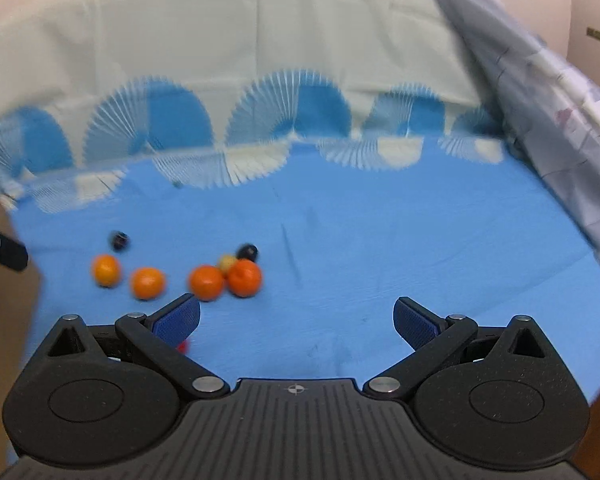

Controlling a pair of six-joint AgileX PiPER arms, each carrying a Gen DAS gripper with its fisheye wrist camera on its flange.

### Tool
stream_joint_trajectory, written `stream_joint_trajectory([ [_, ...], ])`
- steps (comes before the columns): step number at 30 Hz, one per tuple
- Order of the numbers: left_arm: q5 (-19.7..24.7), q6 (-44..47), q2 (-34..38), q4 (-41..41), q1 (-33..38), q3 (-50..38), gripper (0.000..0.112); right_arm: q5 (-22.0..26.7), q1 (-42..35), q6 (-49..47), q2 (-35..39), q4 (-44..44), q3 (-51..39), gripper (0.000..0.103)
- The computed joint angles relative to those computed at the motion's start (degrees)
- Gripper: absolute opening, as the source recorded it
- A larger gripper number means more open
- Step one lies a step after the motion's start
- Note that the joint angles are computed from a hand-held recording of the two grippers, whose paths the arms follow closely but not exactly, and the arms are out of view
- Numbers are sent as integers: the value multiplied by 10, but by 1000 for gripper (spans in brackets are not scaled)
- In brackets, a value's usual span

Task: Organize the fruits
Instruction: 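Grasp a tangerine with the left tool while the right tool grasps another tangerine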

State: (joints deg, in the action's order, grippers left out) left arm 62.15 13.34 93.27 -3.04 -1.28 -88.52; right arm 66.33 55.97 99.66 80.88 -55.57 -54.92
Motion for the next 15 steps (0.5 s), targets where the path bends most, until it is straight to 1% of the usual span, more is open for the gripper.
stream_joint_trajectory([
  [2, -5, -39, 69, 24, -20, -45, 103, -96, -76, -13, 30, -1, 18, 102],
  [4, 4, -72, 134, 43, -34, -99, 103, -165, -130, -24, 66, -6, 20, 102],
  [5, -14, -100, 149, 79, -48, -104, 103, -197, -153, -30, 83, -9, 19, 102],
  [6, -55, -109, 148, 113, -62, -87, 103, -230, -176, -37, 102, -12, 16, 102],
  [7, -73, -102, 156, 124, -70, -86, 103, -249, -190, -43, 117, -13, 11, 102],
  [8, -67, -80, 173, 112, -70, -103, 103, -264, -204, -47, 134, -19, 5, 102],
  [10, -27, -86, 215, 102, -69, -152, 103, -277, -217, -39, 165, -49, -7, 102],
  [11, -14, -93, 231, 92, -66, -169, 103, -280, -220, -26, 177, -69, -12, 102],
  [13, 3, -93, 259, 73, -57, -196, 103, -287, -223, -23, 188, -82, -16, 102],
  [15, 12, -105, 281, 87, -56, -213, 103, -291, -224, 0, 194, -107, -14, 102],
])
